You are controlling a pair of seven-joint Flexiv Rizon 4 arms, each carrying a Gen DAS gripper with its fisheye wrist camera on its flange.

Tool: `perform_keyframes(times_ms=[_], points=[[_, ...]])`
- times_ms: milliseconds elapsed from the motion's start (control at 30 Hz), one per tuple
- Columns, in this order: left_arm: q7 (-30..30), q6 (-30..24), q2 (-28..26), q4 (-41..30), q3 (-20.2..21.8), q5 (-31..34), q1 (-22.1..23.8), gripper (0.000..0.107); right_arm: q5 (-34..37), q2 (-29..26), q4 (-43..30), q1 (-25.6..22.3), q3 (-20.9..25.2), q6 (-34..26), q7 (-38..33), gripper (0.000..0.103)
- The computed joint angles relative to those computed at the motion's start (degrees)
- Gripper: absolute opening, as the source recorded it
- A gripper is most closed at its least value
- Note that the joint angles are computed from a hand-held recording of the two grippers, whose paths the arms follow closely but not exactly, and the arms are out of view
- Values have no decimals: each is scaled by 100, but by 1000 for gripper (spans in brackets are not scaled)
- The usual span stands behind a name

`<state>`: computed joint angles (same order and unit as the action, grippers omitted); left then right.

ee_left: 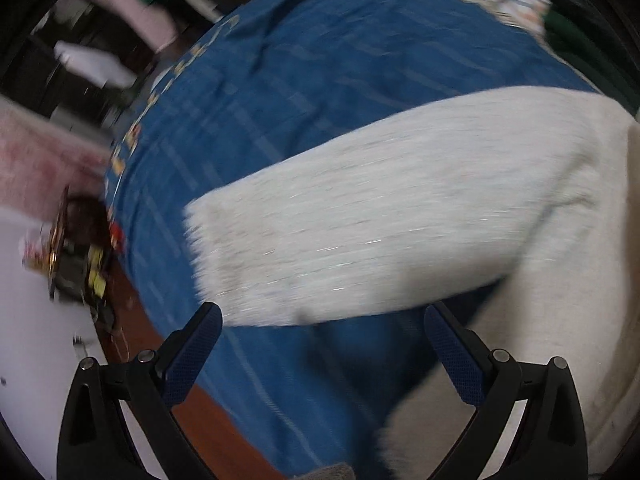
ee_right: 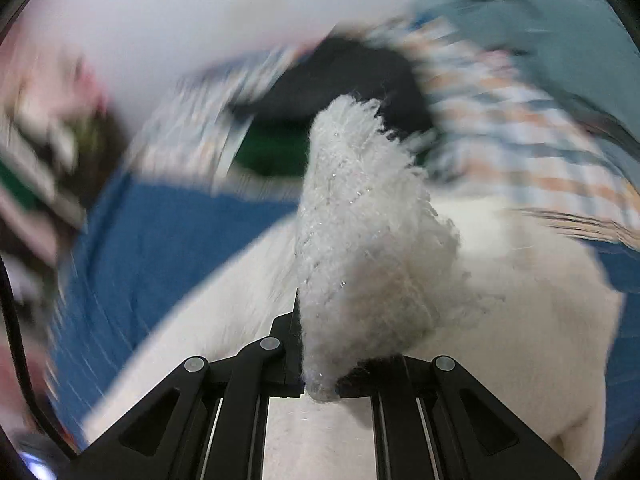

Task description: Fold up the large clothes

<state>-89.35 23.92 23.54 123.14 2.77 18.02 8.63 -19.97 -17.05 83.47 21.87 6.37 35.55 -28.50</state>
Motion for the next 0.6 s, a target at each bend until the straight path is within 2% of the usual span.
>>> perform_keyframes(times_ms=[33, 67, 133, 167, 200, 233, 267, 333, 367, 467, 500, 533, 600], points=[[10, -11, -26, 13, 91, 13, 76, 103, 63, -207, -119, -79, 229, -184, -126, 9], [9, -33, -16, 38, 143, 31, 130, 103, 262, -533, -423, 0, 272, -427, -494, 9], [50, -62, -27, 66, 238, 60, 238, 103, 652, -1112, -1089, 222, 250, -1296, -1033, 13], [79, -78, -32, 85, 288, 76, 296, 103, 813, -1291, -1316, 244, 266, -1620, -1187, 21], [105, -69, -28, 103, 327, 86, 343, 103, 1050, -1376, -1468, 254, 273, -1807, -1287, 35], [129, -68, -25, 122, 360, 131, 401, 103, 1315, -1300, -1447, 169, 352, -1745, -1285, 43], [145, -98, -20, 124, 370, 159, 447, 103, 1521, -1083, -1257, 107, 370, -1583, -1199, 53], [158, -171, 5, 134, 371, 196, 508, 103, 1586, -470, -661, 96, 327, -1184, -843, 54], [179, -197, 12, 128, 374, 216, 534, 103, 1445, -107, -327, 132, 286, -1169, -557, 54], [188, -223, 60, 155, 344, 288, 568, 103, 864, 725, 337, 148, 237, -1998, 133, 54], [187, -191, 77, 176, 330, 326, 568, 103, 696, 984, 552, 132, 272, -2555, 292, 54], [185, -172, 117, 203, 310, 352, 556, 103, 681, 1166, 727, 78, 313, -3078, 346, 54], [127, -136, 180, 254, 235, 412, 527, 103, 1098, 1419, 1062, -206, 367, -3464, 274, 54]])
